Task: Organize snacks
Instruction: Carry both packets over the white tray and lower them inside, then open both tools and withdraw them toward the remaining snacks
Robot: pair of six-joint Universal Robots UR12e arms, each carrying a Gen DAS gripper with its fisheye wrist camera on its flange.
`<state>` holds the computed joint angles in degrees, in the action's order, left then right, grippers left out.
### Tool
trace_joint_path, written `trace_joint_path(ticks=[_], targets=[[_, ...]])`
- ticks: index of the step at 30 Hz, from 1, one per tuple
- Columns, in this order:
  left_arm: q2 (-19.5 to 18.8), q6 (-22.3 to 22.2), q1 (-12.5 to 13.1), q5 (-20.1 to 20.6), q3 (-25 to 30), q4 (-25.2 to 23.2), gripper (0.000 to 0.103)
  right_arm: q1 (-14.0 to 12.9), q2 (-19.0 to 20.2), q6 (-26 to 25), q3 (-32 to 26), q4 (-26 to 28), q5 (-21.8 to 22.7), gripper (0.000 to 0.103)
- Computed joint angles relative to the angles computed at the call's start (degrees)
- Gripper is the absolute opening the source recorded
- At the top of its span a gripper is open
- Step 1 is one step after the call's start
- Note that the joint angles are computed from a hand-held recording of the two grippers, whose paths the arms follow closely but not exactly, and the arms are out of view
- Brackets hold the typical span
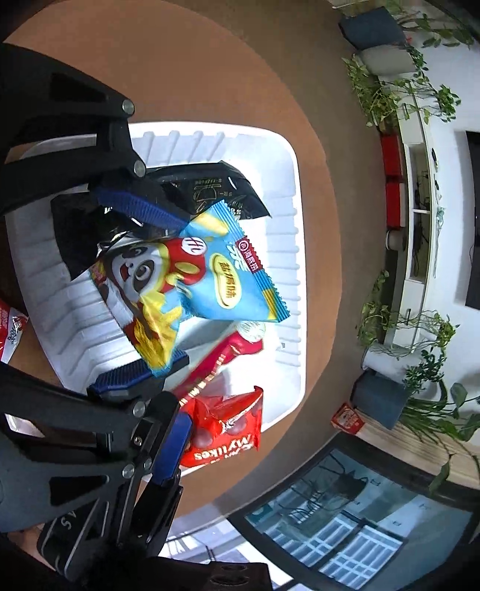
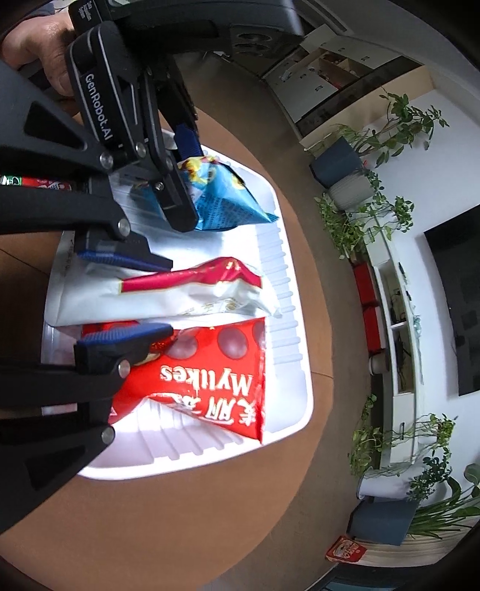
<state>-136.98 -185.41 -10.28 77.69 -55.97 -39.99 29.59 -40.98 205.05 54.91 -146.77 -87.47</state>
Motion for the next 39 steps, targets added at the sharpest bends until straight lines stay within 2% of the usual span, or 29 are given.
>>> trace_joint_path(ticks=[2,5,8,9,10,13,17,22,24,25,27,32,34,36,39], targets=[[1.0,-0.8,0.2,0.3,-1.2,0.9,0.079,0.0,-0.5,0.0,0.6,-0.9,-0.3,0.039],[2.2,-2.4,0.7,-0.8,-2.9,3.1,0.088,-0.1,-1.4,0.5,1.8,-3.1,-0.7,0.049],[3.4,-3.5,1.0,-1.2,-4.3,5.0,0.1,-0.3,-2.4,1.1,3.0,-5.6,-1.0,0.06],[3.8,-3.4,1.1,-1.4,-4.8,5.7,0.102,-0.4,-2.8,1.5,3.7,-6.9,-0.9,0.067],[4.2,-3.2,1.2,-1.8,-5.3,6.5,0.103,-0.5,-2.9,1.8,3.9,-7.6,-0.9,0.073],[5.1,-2.8,1.2,-1.8,-6.0,7.3,0.103,-0.7,-3.9,2.0,5.1,-9.3,-0.8,0.075],[8.0,-2.7,1.3,-1.4,-9.0,9.6,0.103,-1.3,-4.9,2.5,6.3,-12.2,1.5,0.08],[14.5,0.0,1.4,2.3,-17.2,20.5,0.103,-1.7,-6.7,4.7,9.2,-17.8,2.0,0.084],[17.6,-0.5,2.1,1.0,-20.4,21.4,0.103,-1.8,-7.7,5.6,10.7,-19.7,1.8,0.085],[19.6,-1.3,2.4,0.7,-22.5,21.0,0.103,-1.7,-8.1,6.0,11.4,-20.1,1.6,0.085],[23.6,-2.7,2.4,3.1,-26.2,16.7,0.103,-1.7,-8.9,6.5,12.5,-20.7,1.2,0.085],[31.6,-6.7,0.5,12.3,-36.2,8.3,0.103,-0.9,-11.3,6.1,16.1,-18.5,-0.6,0.085],[33.6,-8.1,-0.8,15.5,-39.1,4.7,0.103,-0.2,-12.4,4.7,17.5,-16.2,-2.3,0.085],[34.7,-9.1,-1.9,18.0,-41.5,3.1,0.103,1.0,-13.7,2.3,19.2,-13.6,-5.1,0.085],[35.6,-9.3,-4.3,25.1,-44.3,2.7,0.103,2.7,-15.8,0.1,23.0,-13.1,-8.0,0.085]])
